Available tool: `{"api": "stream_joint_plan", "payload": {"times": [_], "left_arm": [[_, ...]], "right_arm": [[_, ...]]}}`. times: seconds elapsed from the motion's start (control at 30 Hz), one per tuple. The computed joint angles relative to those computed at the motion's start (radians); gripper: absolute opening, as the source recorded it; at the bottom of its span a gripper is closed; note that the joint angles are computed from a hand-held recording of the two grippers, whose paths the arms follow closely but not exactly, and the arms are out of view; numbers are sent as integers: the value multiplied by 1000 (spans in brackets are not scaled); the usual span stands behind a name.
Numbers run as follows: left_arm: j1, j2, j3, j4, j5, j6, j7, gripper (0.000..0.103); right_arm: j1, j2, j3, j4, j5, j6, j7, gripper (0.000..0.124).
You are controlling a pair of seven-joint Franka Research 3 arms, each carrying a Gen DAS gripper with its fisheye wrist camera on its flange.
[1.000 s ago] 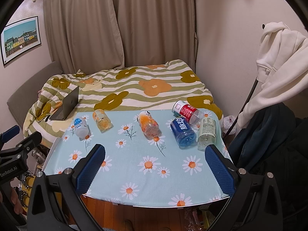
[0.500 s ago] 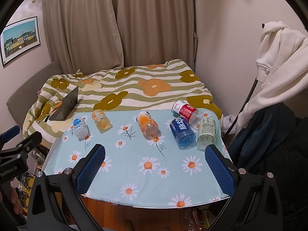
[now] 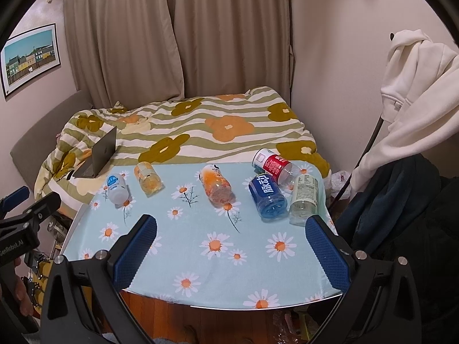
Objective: Flip cup upright
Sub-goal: 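Move the right gripper to the blue cup lying on its side and grasp it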
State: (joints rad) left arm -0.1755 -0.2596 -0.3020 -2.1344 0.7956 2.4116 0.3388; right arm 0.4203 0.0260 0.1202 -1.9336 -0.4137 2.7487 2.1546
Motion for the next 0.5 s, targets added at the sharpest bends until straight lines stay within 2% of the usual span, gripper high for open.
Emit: {"api": "stream_joint_plan", "payload": {"times": [0.27,0.5], "left_arm": [[-16,72,-10,55,-12,-74,-95,103],[-41,160,20,95,-39,-105,-120,103]], "right_arm": [[-36,43,-17,37,186,-10,-285,103],[-50,185,-35,178,338,-75,-522,103]]}}
